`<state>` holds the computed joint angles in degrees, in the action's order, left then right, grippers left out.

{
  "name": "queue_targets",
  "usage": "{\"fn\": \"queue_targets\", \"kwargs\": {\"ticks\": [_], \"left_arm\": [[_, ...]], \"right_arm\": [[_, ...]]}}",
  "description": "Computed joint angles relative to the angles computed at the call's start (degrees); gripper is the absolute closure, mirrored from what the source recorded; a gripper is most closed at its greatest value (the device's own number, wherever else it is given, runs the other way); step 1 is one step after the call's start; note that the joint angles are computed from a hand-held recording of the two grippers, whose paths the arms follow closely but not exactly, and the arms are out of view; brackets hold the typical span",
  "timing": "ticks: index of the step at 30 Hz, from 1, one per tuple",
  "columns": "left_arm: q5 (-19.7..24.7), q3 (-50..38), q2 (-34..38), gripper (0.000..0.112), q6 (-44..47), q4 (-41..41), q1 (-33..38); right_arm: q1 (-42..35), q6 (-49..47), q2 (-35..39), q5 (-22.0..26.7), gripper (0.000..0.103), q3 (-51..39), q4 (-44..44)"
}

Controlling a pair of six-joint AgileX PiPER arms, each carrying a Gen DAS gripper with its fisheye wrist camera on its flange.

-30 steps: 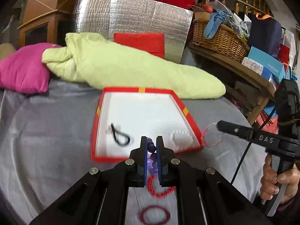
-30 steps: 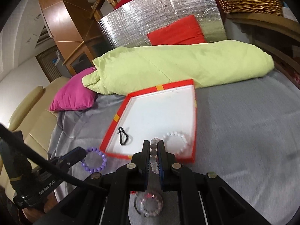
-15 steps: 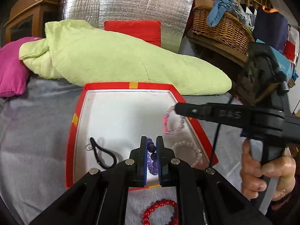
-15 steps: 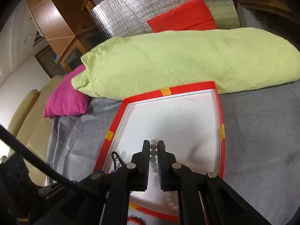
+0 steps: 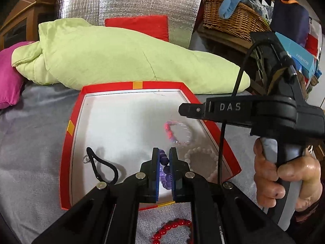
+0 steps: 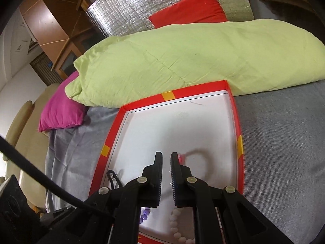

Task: Organize jewelry
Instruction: 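Carry both bracelets into the red box and open both tools, then withdraw both tools from the box toward the silver bangle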

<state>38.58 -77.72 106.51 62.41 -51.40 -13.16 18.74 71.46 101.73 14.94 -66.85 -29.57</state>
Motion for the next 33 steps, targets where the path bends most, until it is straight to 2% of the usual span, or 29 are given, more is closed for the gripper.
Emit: {"fn": "queue_targets", "kwargs": {"ticks": [9, 11, 13, 15, 19, 22, 23, 26, 31, 33], "left_arm": [[-1.8, 0.6, -0.4, 0.1, 0.4, 0.4, 0.6], [-2.1, 1.1, -0.8, 0.084, 1.3, -0.4, 0.8], [-3.0, 2.1, -1.7, 0.075, 2.8, -1.7, 1.3], [-3.4, 2.9, -2.5, 0.074, 4.0, -3.0, 1.9], [-3.1, 3.3, -3.0, 0.057, 2.2, -3.0, 3.7], [-3.0, 4.1, -4.0, 0.056, 1.1, -2.6, 5.0], [-3.2, 4.9, -4.7, 0.051, 1.3, -3.0, 5.5], [-3.2, 6.6, -6.2, 0.043, 1.6, -3.5, 6.5], [-4.6, 10.5, -9.6, 0.043, 2.5, -2.3, 7.0], [-5.7, 12.0, -10.8, 0.043, 3.3, -1.6, 7.0]], "right_arm": [[0.0, 3.3, -1.9, 0.9, 0.093, 1.5, -3.1], [0.1, 2.7, -2.2, 1.5, 0.093, 1.4, -2.4], [-0.1, -1.1, -2.6, 2.3, 0.093, 1.2, 1.4], [-0.1, -1.0, -3.3, 2.5, 0.093, 1.6, 1.5], [-0.1, -0.6, -5.5, 2.4, 0.09, 3.3, 2.2], [0.4, 3.5, -8.3, 1.7, 0.081, 5.9, -0.5], [0.8, 5.8, -9.3, 1.7, 0.079, 6.6, -2.4], [2.4, 11.1, -11.9, 2.3, 0.078, 8.6, -7.0], [5.7, 18.9, -16.0, 4.6, 0.078, 11.4, -14.1], [8.0, 21.5, -17.8, 7.2, 0.078, 12.4, -16.8]]}}
